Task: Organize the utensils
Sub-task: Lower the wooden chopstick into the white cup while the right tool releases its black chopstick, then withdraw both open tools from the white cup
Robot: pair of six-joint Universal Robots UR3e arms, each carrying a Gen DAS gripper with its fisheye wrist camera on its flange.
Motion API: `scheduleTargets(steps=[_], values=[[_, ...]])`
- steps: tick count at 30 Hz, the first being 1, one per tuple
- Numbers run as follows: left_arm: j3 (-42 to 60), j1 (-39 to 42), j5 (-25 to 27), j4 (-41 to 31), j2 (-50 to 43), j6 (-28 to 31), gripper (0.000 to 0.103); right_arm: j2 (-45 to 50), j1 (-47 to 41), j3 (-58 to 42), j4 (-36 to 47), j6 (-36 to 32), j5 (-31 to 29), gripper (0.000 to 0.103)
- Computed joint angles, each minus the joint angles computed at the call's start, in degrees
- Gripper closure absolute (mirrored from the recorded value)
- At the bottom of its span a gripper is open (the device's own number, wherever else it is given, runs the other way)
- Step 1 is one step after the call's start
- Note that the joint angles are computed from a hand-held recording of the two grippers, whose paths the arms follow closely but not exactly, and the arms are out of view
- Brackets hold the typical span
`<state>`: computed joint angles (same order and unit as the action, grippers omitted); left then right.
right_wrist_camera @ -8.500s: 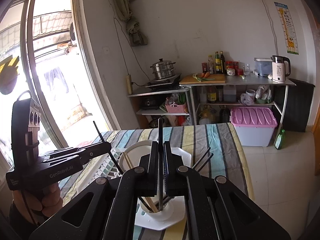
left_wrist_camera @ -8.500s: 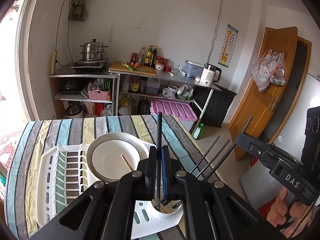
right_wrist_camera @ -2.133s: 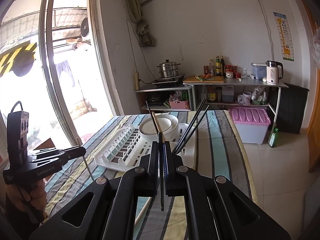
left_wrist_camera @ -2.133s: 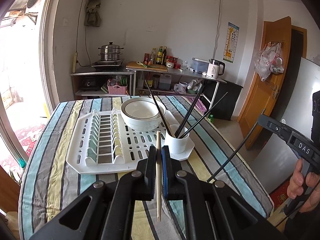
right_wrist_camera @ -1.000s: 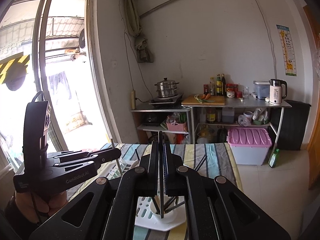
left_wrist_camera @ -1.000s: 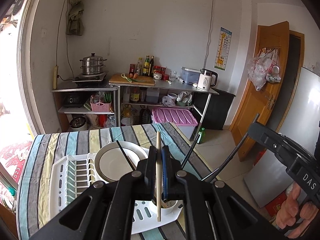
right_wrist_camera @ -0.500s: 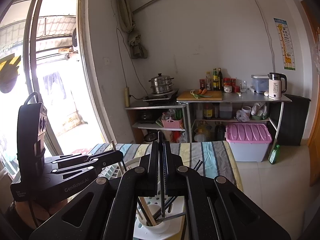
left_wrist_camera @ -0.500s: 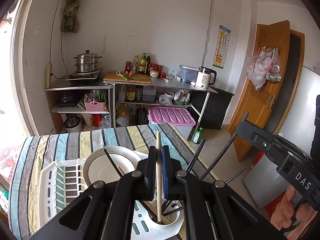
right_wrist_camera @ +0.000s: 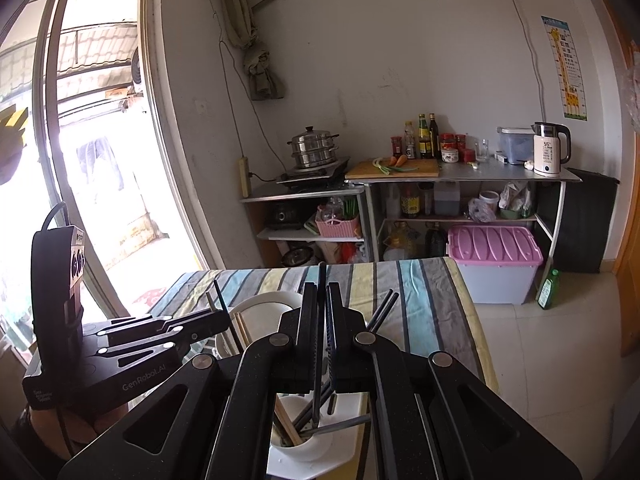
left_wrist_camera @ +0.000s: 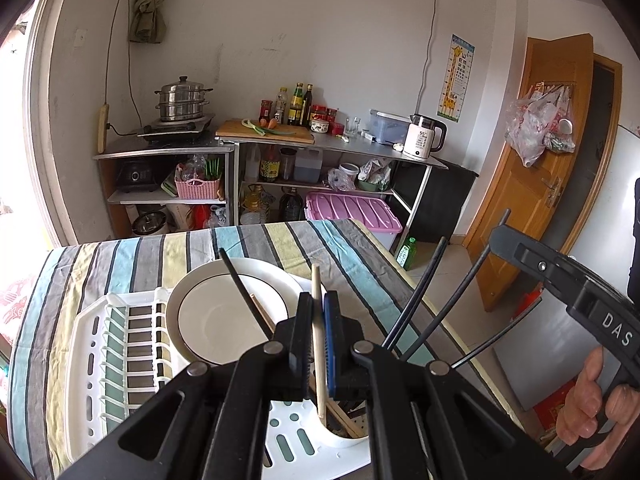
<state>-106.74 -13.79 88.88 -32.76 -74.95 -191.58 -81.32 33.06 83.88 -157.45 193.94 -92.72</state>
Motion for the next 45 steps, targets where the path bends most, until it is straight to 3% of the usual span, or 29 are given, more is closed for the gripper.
scheduleTargets(steps=[21, 25, 32, 45], values=[[-5.53, 2.17, -0.17, 1.04, 2.54, -0.99, 0.094, 0.23, -0.6, 0.03, 3.86, -0.39, -1.88, 0.098], [-6.25, 2.06, 0.41, 0.44, 3.98, -1.11, 0.094, -1.01, -0.09, 1.38, 2.99, -0.7, -2.76, 0.089], [-8.0, 0.45, 3.06, -0.63, 7.34, -1.62, 0.094, -3.73, 1.72, 3.81, 2.51, -0.86, -4.76, 0.089], [-20.26, -6.02, 10.96, -7.85, 29.12, -5.65, 0.094, -11.4, 13.88, 15.43, -2.16, 1.9, -15.24, 0.089]])
